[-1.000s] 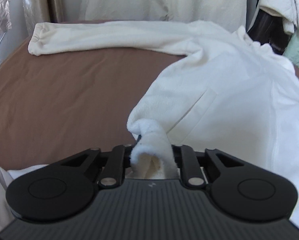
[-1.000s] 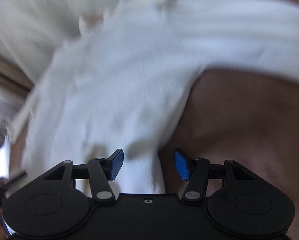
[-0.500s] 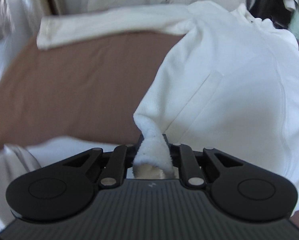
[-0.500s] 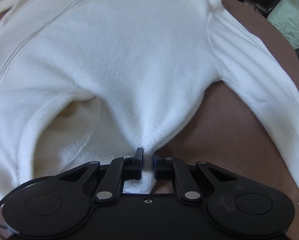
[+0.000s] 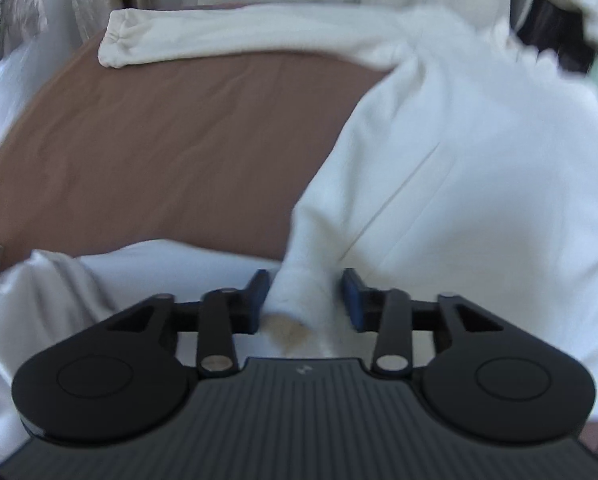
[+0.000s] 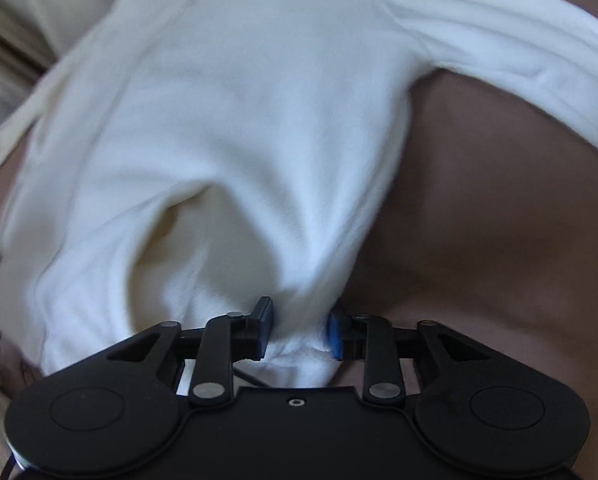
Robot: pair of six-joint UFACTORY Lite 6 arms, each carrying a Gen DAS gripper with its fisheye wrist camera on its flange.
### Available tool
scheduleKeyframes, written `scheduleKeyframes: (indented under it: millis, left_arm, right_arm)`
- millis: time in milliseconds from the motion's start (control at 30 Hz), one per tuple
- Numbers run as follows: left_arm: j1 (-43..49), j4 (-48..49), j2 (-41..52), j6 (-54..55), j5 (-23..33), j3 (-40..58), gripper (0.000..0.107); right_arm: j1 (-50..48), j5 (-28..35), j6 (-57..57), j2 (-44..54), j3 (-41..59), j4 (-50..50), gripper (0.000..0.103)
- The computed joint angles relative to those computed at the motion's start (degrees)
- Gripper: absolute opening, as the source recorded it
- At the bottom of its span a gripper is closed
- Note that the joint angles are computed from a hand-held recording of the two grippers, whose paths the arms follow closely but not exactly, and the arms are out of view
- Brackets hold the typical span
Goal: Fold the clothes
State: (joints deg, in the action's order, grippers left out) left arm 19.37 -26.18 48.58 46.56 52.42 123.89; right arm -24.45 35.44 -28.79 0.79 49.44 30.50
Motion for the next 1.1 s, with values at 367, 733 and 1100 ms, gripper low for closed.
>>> scheduleKeyframes:
  millis: [367, 733, 1100]
  left_arm:
    - [0.0, 0.7, -11.3, 6.6, -7.0, -14.7, 0.017]
    - [1.9, -42.2, -38.0, 52.2, 7.8, -47.0, 0.062]
    - [-24.9, -38.7, -55.7, 75.3, 0.7, -79.0, 0.07]
  right_arm:
    - [6.9, 10.4, 6.1, -0.4, 7.9, -20.5, 0.02]
    - [-8.1, 16.0, -6.7, -9.9, 6.2, 4.3, 0.036]
    - [-12.7, 24.2, -12.5, -7.6, 13.5, 10.6, 0.054]
